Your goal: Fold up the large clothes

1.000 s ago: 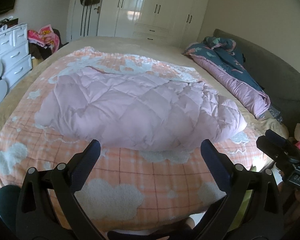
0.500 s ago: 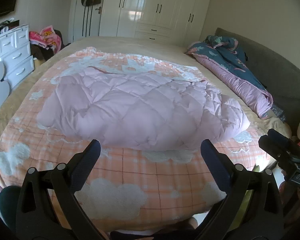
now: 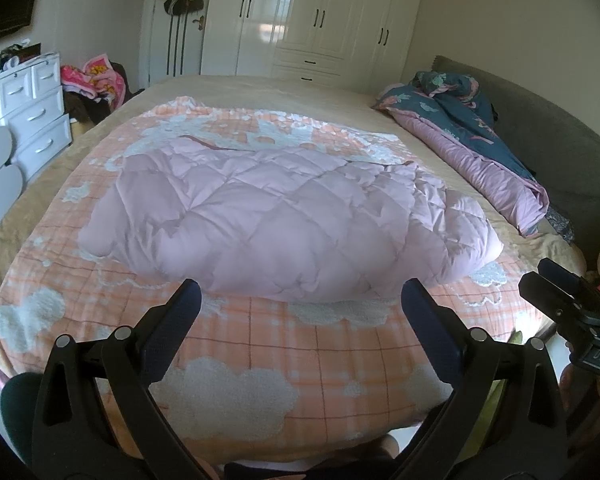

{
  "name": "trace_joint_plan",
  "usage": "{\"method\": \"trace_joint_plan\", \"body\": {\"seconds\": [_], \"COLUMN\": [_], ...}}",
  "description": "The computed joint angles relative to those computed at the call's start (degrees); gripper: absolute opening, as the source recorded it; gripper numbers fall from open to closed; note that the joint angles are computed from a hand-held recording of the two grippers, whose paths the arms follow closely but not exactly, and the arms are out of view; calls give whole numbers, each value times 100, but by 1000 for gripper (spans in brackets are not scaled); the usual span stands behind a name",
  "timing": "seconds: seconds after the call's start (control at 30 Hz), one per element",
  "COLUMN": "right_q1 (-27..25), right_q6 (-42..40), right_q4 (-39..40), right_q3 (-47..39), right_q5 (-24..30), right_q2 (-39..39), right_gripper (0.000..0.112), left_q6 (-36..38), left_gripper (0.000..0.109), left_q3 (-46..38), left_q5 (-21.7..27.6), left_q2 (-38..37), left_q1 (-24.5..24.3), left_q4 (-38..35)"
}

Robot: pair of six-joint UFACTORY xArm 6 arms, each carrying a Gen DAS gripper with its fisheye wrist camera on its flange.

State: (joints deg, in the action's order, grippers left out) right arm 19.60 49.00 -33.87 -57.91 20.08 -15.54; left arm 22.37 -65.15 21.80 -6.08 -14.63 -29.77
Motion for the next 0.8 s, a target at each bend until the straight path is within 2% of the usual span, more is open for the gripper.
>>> {"method": "trace_joint_plan", "body": {"seconds": [0.8], "right_q1": [6], "right_q6": [-13], "right_q4": [-24], "right_q3": [1], "right_q5": [21], "right_q2": [1], "right_gripper": [99], "left_q6": [-303], "left_gripper": [94], "left_q3": [3], "left_q5": [18], "left_q2": [-21], "left_q1": [11], "left_q4": [295]}}
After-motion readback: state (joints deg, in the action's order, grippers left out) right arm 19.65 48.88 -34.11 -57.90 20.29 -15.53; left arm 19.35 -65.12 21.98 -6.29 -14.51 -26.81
